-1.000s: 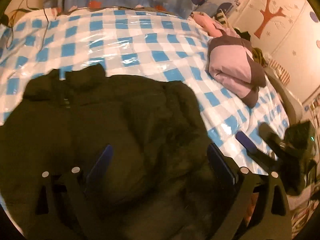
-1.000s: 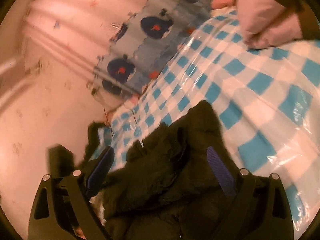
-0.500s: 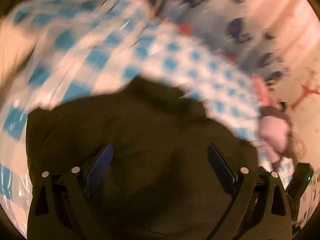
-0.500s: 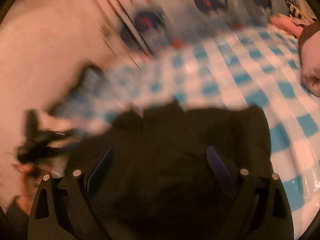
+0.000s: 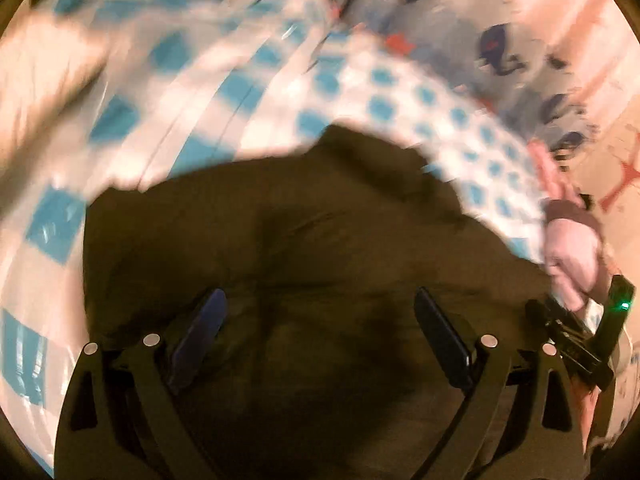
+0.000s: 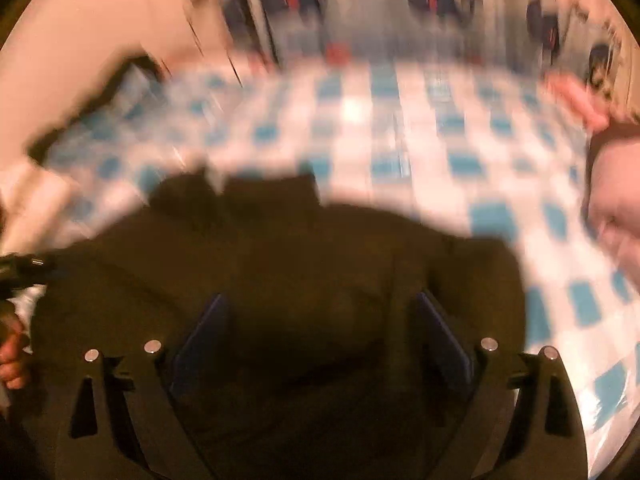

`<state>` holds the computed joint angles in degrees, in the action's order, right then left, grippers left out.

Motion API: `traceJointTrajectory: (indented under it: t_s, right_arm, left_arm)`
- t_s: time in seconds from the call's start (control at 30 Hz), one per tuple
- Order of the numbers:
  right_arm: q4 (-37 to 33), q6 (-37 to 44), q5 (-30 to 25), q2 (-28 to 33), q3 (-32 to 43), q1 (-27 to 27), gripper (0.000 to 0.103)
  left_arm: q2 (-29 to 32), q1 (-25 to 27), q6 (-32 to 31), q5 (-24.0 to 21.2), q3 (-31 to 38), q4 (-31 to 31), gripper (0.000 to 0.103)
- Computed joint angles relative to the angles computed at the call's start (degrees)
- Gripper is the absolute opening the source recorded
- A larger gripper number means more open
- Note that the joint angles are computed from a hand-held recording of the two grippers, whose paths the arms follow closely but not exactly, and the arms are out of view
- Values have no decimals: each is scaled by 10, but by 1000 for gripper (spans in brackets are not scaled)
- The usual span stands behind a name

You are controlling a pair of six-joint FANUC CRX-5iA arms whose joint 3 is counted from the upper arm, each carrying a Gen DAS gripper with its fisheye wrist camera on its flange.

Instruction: Fold large clothes

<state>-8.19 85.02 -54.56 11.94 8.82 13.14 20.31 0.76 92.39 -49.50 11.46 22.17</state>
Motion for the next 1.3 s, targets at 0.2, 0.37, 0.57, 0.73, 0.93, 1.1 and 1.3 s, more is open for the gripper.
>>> traceJointTrajectory:
  t_s: [0.2,0.37,0.57,0.73,0.93,1.1,1.3]
  right_arm:
    - [-112,81,-59,-27,26,-49,95]
    - [-282,171,-172,-133,-21,-191,96]
    - [-309,198,-354,-203,-83,-325,96]
    - [-308,205,-431,-230,-115,-369,96]
    - [-308,200,-470,-268,-157,-352,96]
    - [-298,177,-466,-292,-180,-313,96]
    - [-334,174,-457,-307,-191,-305,77]
  left_arm:
    - [-9,12,-22,-38,-15,35,91]
    - [-131,47,-79,-84,-109,48,91]
    - [-274,114,-99,-196,-239,11,91]
    - [-354,148,-118,-244,-351,33,91]
    - [-410,153,-128,-261,-405,42,93]
    - [-459,185,-124,-301,-428,36,93]
    - [-494,205,-148,-323,-469,62,93]
